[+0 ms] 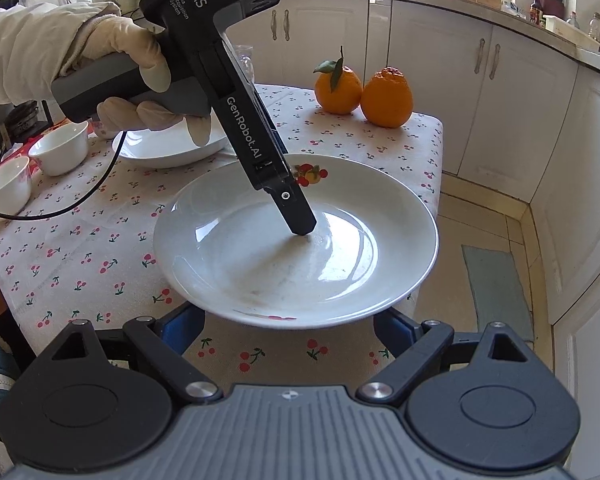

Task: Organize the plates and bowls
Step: 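Lower the held plate onto the other white plate with the left gripper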

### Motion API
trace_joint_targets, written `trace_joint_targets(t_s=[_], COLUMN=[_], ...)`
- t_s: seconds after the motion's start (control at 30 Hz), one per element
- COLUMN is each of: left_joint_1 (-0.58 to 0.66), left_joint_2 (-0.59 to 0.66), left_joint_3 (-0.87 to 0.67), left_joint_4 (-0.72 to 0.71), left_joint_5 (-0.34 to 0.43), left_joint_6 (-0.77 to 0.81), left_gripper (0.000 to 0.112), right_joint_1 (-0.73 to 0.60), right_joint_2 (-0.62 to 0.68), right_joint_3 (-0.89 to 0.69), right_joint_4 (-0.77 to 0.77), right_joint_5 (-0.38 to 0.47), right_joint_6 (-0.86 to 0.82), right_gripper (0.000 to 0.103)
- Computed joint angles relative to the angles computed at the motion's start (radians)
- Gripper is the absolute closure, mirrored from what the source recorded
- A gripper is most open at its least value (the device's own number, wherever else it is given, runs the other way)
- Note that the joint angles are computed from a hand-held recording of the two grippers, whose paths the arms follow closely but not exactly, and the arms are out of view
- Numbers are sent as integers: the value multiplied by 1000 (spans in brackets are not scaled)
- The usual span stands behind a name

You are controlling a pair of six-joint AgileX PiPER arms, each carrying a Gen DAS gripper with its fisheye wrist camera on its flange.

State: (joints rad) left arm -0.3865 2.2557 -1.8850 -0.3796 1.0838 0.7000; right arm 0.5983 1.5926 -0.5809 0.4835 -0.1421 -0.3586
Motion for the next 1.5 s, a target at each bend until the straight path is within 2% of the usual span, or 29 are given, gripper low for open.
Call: trace_joint_targets(t_s=[0.37, 0.53, 0.9, 1.1, 1.5], left_joint_1=[6, 3, -25, -30, -42], left_joint_2=[35, 45, 42, 44, 51], left_joint_3=[-68, -86, -73, -72, -85], left_joint_4=[-4, -2, 27, 28, 42], left_joint_5=[58, 72, 51, 45, 42], left_joint_6=[-10, -11, -1, -8, -27], left_gripper=[35, 31, 22, 21, 19], right_joint_1=[13, 19, 42, 66, 101], right_joint_2=[-5, -20, -42, -50, -80], right_joint_3=[8, 32, 61, 72, 112], right_joint_4=[95, 50, 83, 137, 151], right_joint_5=[-16, -42, -80, -104, -163], right_joint_6=[-73, -12, -11, -36, 18], right_gripper=[9, 9, 9, 9, 9])
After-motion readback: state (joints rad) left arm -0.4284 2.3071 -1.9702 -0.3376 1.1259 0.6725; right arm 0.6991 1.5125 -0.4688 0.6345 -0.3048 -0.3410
